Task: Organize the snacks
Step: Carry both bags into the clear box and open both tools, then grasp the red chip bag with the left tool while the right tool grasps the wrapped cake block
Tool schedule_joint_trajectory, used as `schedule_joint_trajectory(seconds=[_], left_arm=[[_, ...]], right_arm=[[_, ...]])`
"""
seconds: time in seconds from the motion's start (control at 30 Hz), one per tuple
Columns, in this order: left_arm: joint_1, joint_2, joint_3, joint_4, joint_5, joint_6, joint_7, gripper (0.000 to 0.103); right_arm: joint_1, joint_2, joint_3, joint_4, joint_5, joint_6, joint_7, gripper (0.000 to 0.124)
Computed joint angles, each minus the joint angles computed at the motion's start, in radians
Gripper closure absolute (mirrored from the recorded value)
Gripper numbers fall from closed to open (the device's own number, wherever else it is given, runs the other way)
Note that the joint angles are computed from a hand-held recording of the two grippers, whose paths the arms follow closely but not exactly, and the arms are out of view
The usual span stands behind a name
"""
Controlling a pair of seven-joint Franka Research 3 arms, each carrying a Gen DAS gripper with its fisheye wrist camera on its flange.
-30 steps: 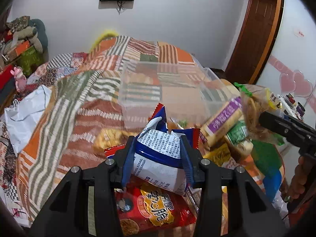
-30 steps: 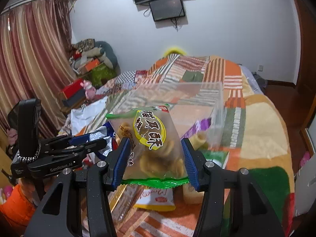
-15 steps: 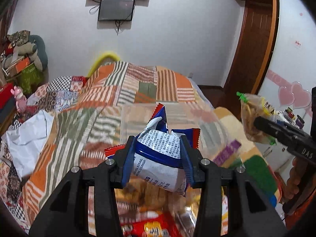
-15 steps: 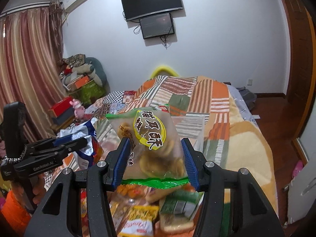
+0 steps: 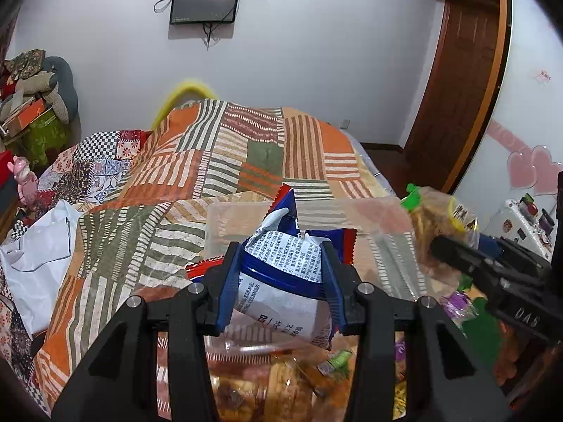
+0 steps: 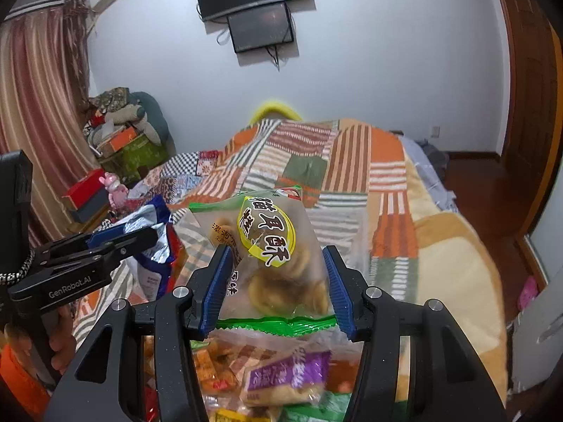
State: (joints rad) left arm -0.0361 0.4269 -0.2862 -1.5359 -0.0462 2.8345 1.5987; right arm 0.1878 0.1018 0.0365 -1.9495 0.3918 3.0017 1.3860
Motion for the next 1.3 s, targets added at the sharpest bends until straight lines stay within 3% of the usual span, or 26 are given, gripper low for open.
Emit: schedule_joint_trajectory(seconds=[0.23, 0.33, 0.47, 0.97, 1.17, 1.3], left_arm=[[-0.022, 0.086, 0.02, 0.11, 0.025, -0.062, -0.031, 0.059], [-0.042, 0.105, 0.044, 0.132, 0.058, -0.082, -0.062, 0.058], [-0.029, 0.104, 0.029, 0.127, 0.053, -0.104, -0.053, 0.056], [0.039, -0.152, 0.001, -0.206, -0.044, 0.008, 0.017, 0.028], [0.025, -0.257, 0.035, -0.351, -0.083, 0.02, 0.029, 0.021], [0.008, -0.311, 0.061, -0.439, -0.084, 0.009, 0.035, 0.016]], right_arm=[[0.013, 0.059, -0.025, 0.074, -0.088, -0.1, 0.106, 0.073], [0.006, 0.064, -0.019, 0.084, -0.088, -0.127, 0.104, 0.072], [-0.001, 0.055, -0.014, 0.077, -0.082, -0.131, 0.086, 0.072], [-0.006, -0.118, -0.007, -0.097, 0.057, -0.104, -0.089, 0.068], [-0.008, -0.195, -0.012, -0.194, -0.005, -0.088, -0.047, 0.065], [-0.017, -0.237, -0.009, -0.256, -0.057, -0.075, -0.001, 0.054]])
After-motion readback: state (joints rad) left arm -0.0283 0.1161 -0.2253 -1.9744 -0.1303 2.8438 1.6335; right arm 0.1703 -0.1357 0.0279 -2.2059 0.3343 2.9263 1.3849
